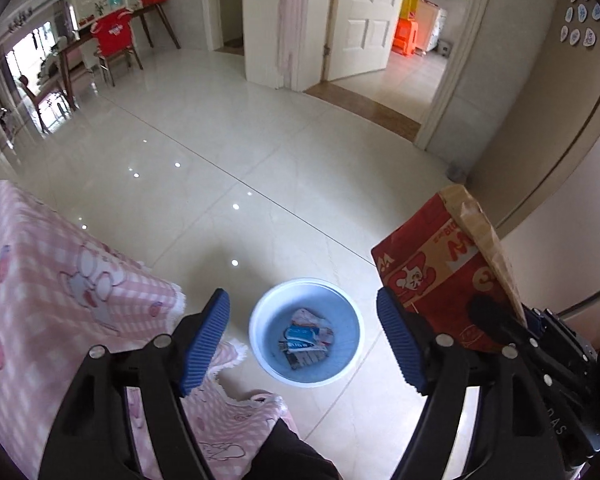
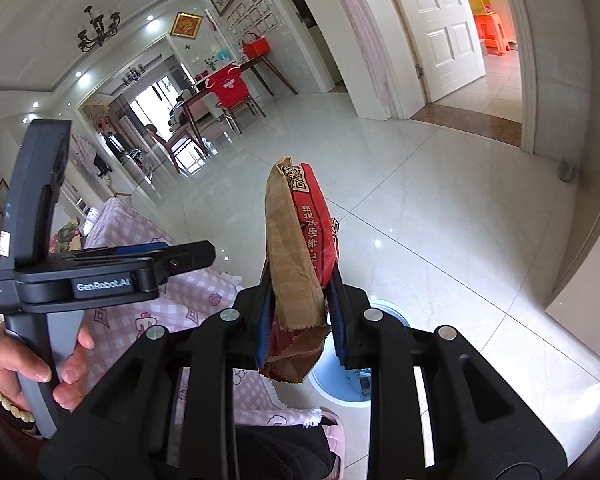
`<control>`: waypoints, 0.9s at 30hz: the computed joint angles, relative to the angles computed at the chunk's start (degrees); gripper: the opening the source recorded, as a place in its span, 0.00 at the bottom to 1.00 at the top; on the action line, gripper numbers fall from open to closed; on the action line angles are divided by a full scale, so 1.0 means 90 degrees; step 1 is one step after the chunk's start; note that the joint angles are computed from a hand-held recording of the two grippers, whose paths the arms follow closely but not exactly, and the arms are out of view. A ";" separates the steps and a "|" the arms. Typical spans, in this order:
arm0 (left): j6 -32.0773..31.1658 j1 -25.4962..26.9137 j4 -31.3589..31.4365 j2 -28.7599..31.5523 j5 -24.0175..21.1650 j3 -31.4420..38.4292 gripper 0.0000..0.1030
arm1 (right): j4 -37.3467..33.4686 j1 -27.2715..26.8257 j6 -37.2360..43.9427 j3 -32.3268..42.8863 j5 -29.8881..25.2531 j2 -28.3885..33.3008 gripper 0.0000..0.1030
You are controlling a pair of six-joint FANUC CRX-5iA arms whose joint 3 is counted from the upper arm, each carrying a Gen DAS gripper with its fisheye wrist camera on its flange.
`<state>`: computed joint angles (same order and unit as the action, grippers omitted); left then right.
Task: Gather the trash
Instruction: 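Carry both items over the bucket and open the left tool to drop its wrapper, then open the right tool to drop the red snack box into the bucket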
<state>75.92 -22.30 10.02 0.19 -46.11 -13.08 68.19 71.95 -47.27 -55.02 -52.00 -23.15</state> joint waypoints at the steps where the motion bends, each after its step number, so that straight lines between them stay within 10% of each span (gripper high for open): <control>1: 0.0031 0.0050 -0.0010 -0.0081 0.0041 -0.0042 0.75 | 0.0036 -0.0042 0.0007 0.0034 0.0046 0.0045 0.23; 12: 0.0201 0.0528 -0.0074 -0.0760 0.0307 -0.0306 0.78 | 0.0778 -0.0735 -0.0021 0.0389 0.0588 0.0641 0.27; 16: 0.0284 0.0660 -0.0248 -0.0937 0.0282 -0.0357 0.78 | 0.0769 -0.0825 -0.0133 0.0566 0.0483 0.1060 0.73; 27: -0.0417 0.1436 0.0239 -0.1703 0.0143 -0.0844 0.79 | 0.0660 -0.0560 0.0217 0.1165 0.0543 0.1454 0.73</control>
<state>72.16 -9.38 12.17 -15.14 -44.82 -20.67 74.13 66.91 -45.32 -44.53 -47.12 -10.06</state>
